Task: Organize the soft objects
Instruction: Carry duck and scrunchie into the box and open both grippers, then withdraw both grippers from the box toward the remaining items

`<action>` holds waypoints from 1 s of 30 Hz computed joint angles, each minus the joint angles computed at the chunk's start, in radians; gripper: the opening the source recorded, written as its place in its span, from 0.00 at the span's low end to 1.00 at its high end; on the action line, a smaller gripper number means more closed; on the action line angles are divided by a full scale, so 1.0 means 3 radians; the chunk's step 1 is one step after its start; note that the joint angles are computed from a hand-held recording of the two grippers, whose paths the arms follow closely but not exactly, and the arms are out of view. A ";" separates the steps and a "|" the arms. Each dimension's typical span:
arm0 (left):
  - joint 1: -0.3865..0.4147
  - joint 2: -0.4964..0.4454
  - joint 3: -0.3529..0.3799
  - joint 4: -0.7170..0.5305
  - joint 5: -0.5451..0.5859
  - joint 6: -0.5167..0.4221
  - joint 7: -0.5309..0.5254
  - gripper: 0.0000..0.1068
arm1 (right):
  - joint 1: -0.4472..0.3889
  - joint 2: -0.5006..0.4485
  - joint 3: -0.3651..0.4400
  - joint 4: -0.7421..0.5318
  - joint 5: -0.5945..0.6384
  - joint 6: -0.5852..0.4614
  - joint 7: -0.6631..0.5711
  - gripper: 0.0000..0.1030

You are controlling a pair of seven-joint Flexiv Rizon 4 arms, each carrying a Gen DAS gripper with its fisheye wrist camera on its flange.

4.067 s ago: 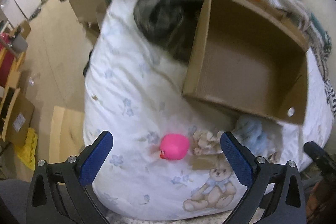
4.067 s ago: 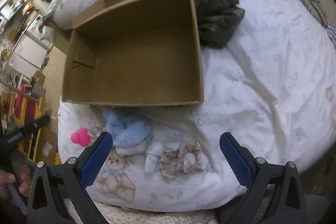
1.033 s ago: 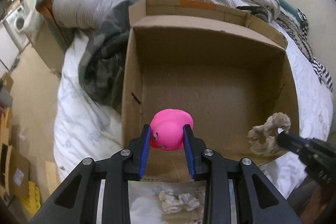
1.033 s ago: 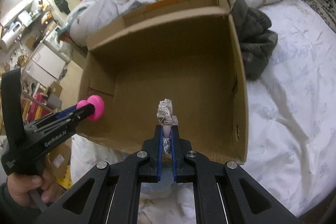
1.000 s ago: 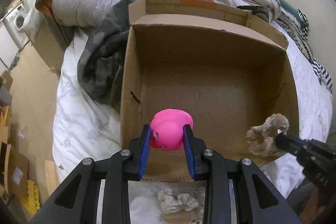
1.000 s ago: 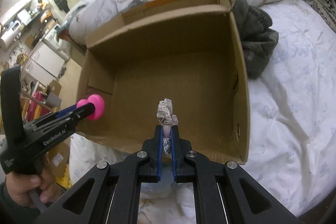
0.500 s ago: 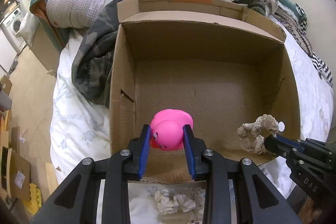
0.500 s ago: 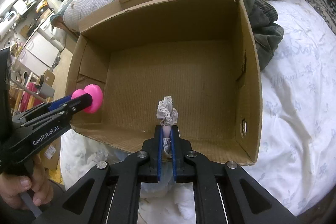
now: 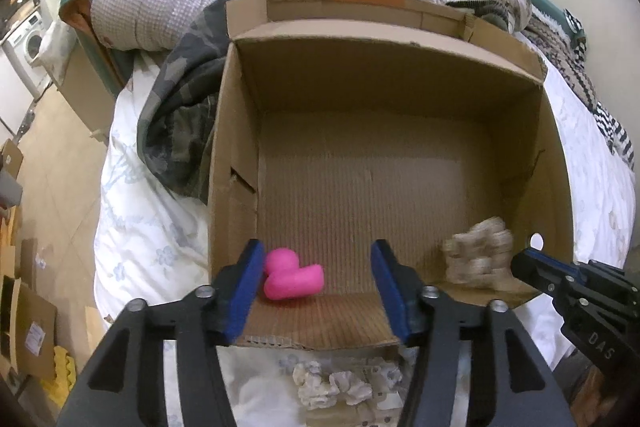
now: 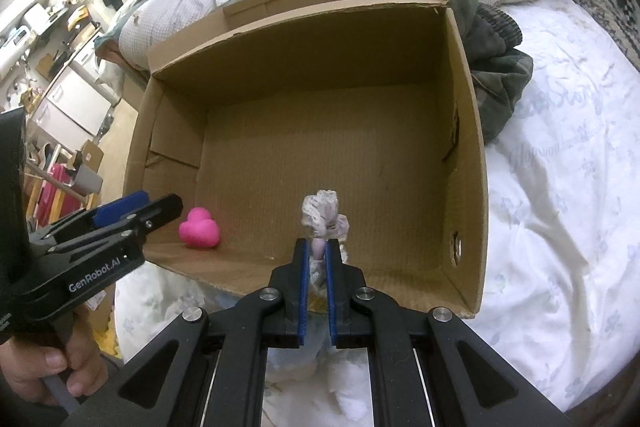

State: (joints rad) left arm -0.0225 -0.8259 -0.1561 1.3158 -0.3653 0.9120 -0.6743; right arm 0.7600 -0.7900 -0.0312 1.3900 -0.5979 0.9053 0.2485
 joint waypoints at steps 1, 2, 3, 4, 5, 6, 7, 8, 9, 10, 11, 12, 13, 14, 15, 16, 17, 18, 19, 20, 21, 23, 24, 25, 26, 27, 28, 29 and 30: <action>0.0005 0.0004 -0.0010 0.0012 -0.0006 0.0022 0.0012 0.54 | 0.0004 0.0006 -0.0009 0.0009 -0.0009 0.0005 0.0012 0.09; 0.0007 0.0009 -0.0017 0.0023 -0.0008 0.0044 0.0025 0.56 | 0.0003 0.0008 -0.0013 0.0010 -0.0014 0.0008 0.0017 0.09; 0.0012 0.0014 -0.0028 0.0038 -0.0017 0.0066 0.0039 0.58 | 0.0006 0.0015 -0.0022 0.0022 -0.0023 0.0014 0.0033 0.11; 0.0014 0.0017 -0.0034 0.0047 -0.0024 0.0081 0.0045 0.58 | 0.0007 0.0021 -0.0027 0.0029 -0.0031 0.0019 0.0048 0.14; 0.0014 0.0020 -0.0036 0.0055 -0.0029 0.0096 0.0048 0.58 | 0.0014 0.0031 -0.0039 0.0045 -0.0045 0.0020 0.0074 0.23; 0.0014 0.0022 -0.0036 0.0057 -0.0032 0.0102 0.0048 0.58 | 0.0023 0.0039 -0.0046 0.0050 -0.0055 -0.0002 0.0096 0.43; 0.0016 0.0025 -0.0037 0.0063 -0.0035 0.0105 0.0049 0.58 | 0.0031 0.0050 -0.0056 0.0059 -0.0069 -0.0019 0.0128 0.57; 0.0016 0.0025 -0.0036 0.0062 -0.0039 0.0105 0.0046 0.58 | 0.0040 0.0064 -0.0077 0.0082 -0.0101 -0.0001 0.0177 0.81; 0.0017 0.0024 -0.0035 0.0058 -0.0043 0.0101 0.0038 0.59 | 0.0069 0.0092 -0.0134 0.0138 -0.0177 0.0060 0.0278 0.84; 0.0019 0.0022 -0.0035 0.0052 -0.0050 0.0091 0.0029 0.59 | 0.0081 0.0111 -0.0159 0.0165 -0.0231 0.0081 0.0336 0.84; 0.0022 0.0021 -0.0034 0.0048 -0.0056 0.0079 0.0020 0.59 | 0.0076 0.0121 -0.0152 0.0169 -0.0251 0.0066 0.0351 0.85; 0.0024 0.0021 -0.0034 0.0046 -0.0061 0.0071 0.0012 0.59 | 0.0068 0.0127 -0.0138 0.0167 -0.0261 0.0042 0.0358 0.87; 0.0023 0.0019 -0.0030 0.0040 -0.0065 0.0065 -0.0003 0.59 | 0.0075 0.0139 -0.0153 0.0186 -0.0301 0.0048 0.0404 0.89; 0.0020 0.0016 -0.0023 0.0034 -0.0068 0.0061 -0.0026 0.59 | 0.0086 0.0149 -0.0175 0.0203 -0.0349 0.0055 0.0461 0.96; 0.0022 0.0014 -0.0022 0.0030 -0.0074 0.0054 -0.0044 0.59 | 0.0105 0.0170 -0.0207 0.0234 -0.0414 0.0059 0.0536 1.00; 0.0024 0.0015 -0.0022 0.0033 -0.0079 0.0059 -0.0057 0.59 | 0.0115 0.0182 -0.0229 0.0252 -0.0475 0.0065 0.0596 1.00; 0.0024 0.0015 -0.0021 0.0036 -0.0081 0.0070 -0.0069 0.59 | 0.0123 0.0192 -0.0253 0.0271 -0.0542 0.0080 0.0663 1.00; 0.0028 0.0019 -0.0026 0.0048 -0.0085 0.0098 -0.0070 0.59 | 0.0129 0.0208 -0.0274 0.0302 -0.0611 0.0110 0.0743 1.00; 0.0035 0.0021 -0.0034 0.0055 -0.0089 0.0115 -0.0062 0.59 | 0.0127 0.0215 -0.0281 0.0321 -0.0663 0.0129 0.0805 1.00; 0.0048 0.0026 -0.0052 0.0070 -0.0101 0.0134 -0.0042 0.59 | 0.0135 0.0221 -0.0304 0.0345 -0.0734 0.0153 0.0886 1.00; 0.0066 0.0033 -0.0075 0.0082 -0.0118 0.0130 -0.0013 0.59 | 0.0142 0.0227 -0.0323 0.0362 -0.0804 0.0165 0.0956 1.00; 0.0091 0.0058 -0.0101 0.0117 -0.0151 0.0138 0.0024 0.59 | 0.0146 0.0234 -0.0329 0.0365 -0.0905 0.0112 0.1025 1.00; 0.0112 0.0078 -0.0129 0.0156 -0.0185 0.0171 0.0057 0.59 | 0.0152 0.0235 -0.0313 0.0348 -0.0932 0.0019 0.1008 1.00; 0.0121 0.0093 -0.0141 0.0180 -0.0206 0.0193 0.0079 0.59 | 0.0156 0.0231 -0.0291 0.0319 -0.0952 -0.0086 0.0962 1.00; 0.0136 0.0114 -0.0159 0.0213 -0.0233 0.0217 0.0107 0.59 | 0.0156 0.0231 -0.0275 0.0305 -0.0985 -0.0142 0.0942 1.00; 0.0144 0.0133 -0.0169 0.0240 -0.0255 0.0236 0.0125 0.59 | 0.0138 0.0229 -0.0248 0.0295 -0.0999 -0.0151 0.0929 1.00; 0.0140 0.0147 -0.0163 0.0259 -0.0262 0.0251 0.0131 0.59 | 0.0120 0.0235 -0.0218 0.0296 -0.0997 -0.0157 0.0920 1.00; 0.0126 0.0157 -0.0139 0.0264 -0.0251 0.0266 0.0124 0.59 | 0.0107 0.0229 -0.0186 0.0276 -0.0975 -0.0193 0.0890 1.00; 0.0095 0.0180 -0.0095 0.0288 -0.0228 0.0329 0.0080 0.59 | 0.0102 0.0220 -0.0162 0.0249 -0.0953 -0.0243 0.0852 1.00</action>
State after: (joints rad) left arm 0.0061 -0.7718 -0.1845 1.4023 -0.4336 1.0106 -0.6505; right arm 0.7905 -0.7240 -0.0800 1.4648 -0.8839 0.8323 0.5040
